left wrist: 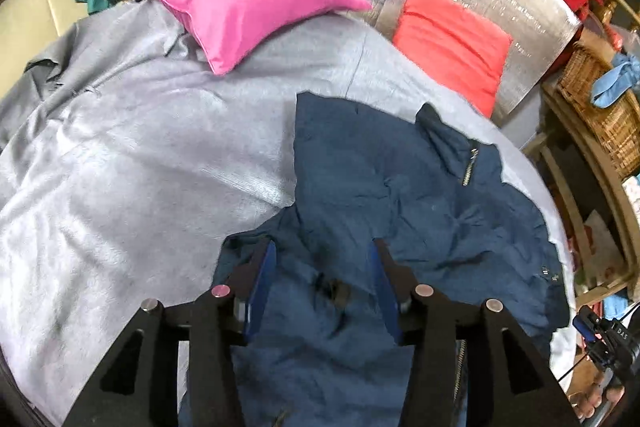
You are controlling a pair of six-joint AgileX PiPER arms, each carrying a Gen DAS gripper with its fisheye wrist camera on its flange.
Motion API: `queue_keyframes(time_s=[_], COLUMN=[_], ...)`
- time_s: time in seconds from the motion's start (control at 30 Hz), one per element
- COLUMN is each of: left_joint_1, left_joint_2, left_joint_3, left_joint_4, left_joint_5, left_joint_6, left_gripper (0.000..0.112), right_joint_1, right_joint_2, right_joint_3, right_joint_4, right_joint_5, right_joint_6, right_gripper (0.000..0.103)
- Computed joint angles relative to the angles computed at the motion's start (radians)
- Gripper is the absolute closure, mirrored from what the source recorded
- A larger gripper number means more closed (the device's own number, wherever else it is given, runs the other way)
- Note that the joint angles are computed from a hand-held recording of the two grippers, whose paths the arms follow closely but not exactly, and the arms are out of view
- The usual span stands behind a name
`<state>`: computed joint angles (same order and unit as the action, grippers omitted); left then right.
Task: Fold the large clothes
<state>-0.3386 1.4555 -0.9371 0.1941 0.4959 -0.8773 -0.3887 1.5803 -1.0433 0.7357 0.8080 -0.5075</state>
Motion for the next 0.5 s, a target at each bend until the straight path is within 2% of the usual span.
queue_keyframes(time_s=[0.1, 0.17, 0.23, 0.3, 0.33, 0.43, 0.5], left_joint_1=[-0.002, 0.002, 0.019, 0.022, 0.015, -0.014, -0.034], left_joint_2=[0.087, 0.138, 0.196, 0.203, 0.201, 0.161, 0.124], left_joint_3=[-0.048, -0.081, -0.102, -0.092, -0.105, -0.101, -0.089], left_joint_4=[0.022, -0.007, -0.075, -0.079, -0.063, 0.023, 0.074], left_joint_5=[0.015, 0.062, 0.102, 0.087, 0.11, 0.125, 0.114], left_joint_6=[-0.014, 0.027, 0.097, 0.102, 0.096, 0.018, -0.034], left_gripper=[0.063, 0.063, 0.063, 0.061, 0.062, 0.062, 0.062], right_joint_1=[0.064, 0.092, 0.1, 0.09, 0.087, 0.064, 0.046], right_joint_2=[0.044, 0.098, 0.171, 0.227, 0.228, 0.197, 0.155], right_joint_3=[-0.017, -0.036, -0.077, -0.109, -0.112, -0.1, -0.072], right_joint_4=[-0.048, -0.08, -0.137, -0.134, -0.129, -0.099, -0.031], right_joint_5=[-0.065, -0.084, -0.054, -0.01, -0.005, 0.01, 0.017], right_joint_6=[0.034, 0.058, 0.109, 0.094, 0.087, 0.063, -0.011], right_gripper=[0.071, 0.071, 0.073, 0.074, 0.074, 0.072, 0.07])
